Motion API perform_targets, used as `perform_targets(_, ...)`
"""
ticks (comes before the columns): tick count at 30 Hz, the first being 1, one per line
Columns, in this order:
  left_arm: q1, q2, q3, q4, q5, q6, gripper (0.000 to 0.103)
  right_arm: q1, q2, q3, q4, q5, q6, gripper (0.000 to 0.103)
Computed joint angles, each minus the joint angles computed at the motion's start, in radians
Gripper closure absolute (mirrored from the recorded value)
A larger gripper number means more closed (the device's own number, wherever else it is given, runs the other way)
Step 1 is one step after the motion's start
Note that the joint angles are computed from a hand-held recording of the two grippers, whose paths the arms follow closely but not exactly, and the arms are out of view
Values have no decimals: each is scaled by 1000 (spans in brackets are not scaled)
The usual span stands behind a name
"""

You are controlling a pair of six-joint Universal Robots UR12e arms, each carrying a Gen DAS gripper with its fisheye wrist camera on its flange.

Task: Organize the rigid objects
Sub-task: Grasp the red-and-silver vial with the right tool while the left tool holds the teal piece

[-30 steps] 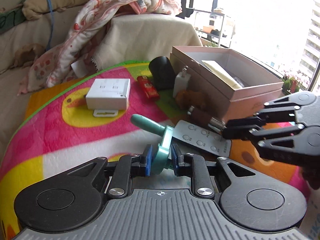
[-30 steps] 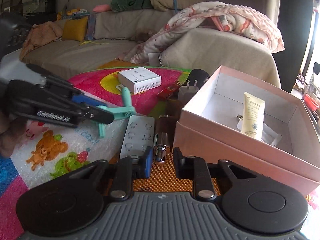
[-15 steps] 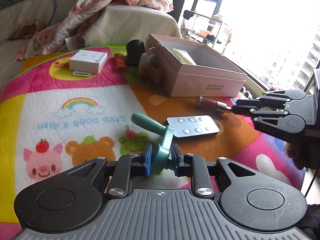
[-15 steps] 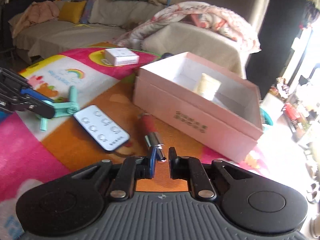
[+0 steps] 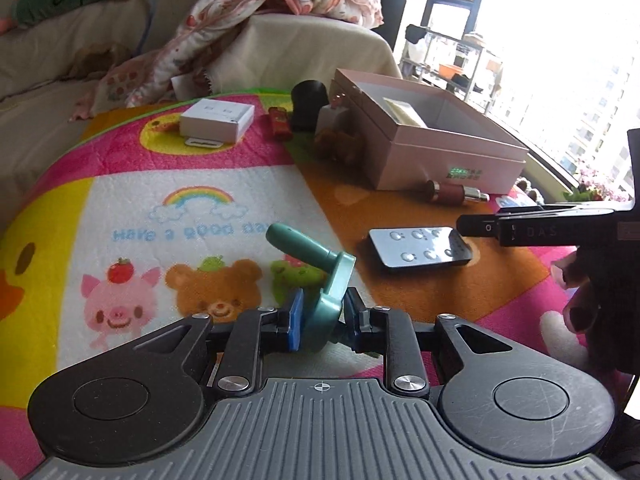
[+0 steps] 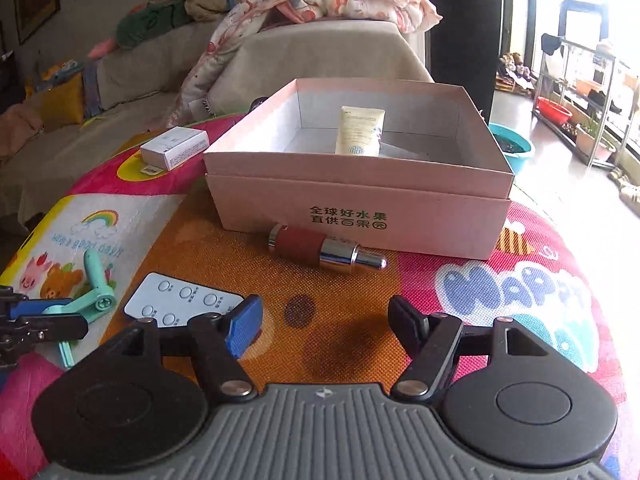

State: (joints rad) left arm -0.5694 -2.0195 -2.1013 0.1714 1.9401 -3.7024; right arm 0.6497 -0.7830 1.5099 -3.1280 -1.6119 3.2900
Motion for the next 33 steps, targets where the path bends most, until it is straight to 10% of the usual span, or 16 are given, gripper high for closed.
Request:
perform_targets(11, -31, -28, 28, -7, 99, 4, 76, 43, 71, -155, 131, -174, 91, 24)
perform_targets(18, -38, -62, 61, 7, 152, 65, 80, 21, 26, -63, 56, -70, -19, 25)
perform_targets(33, -37, -9, 59, 91, -93, 256, 91, -33, -109, 192, -240, 75, -247, 25)
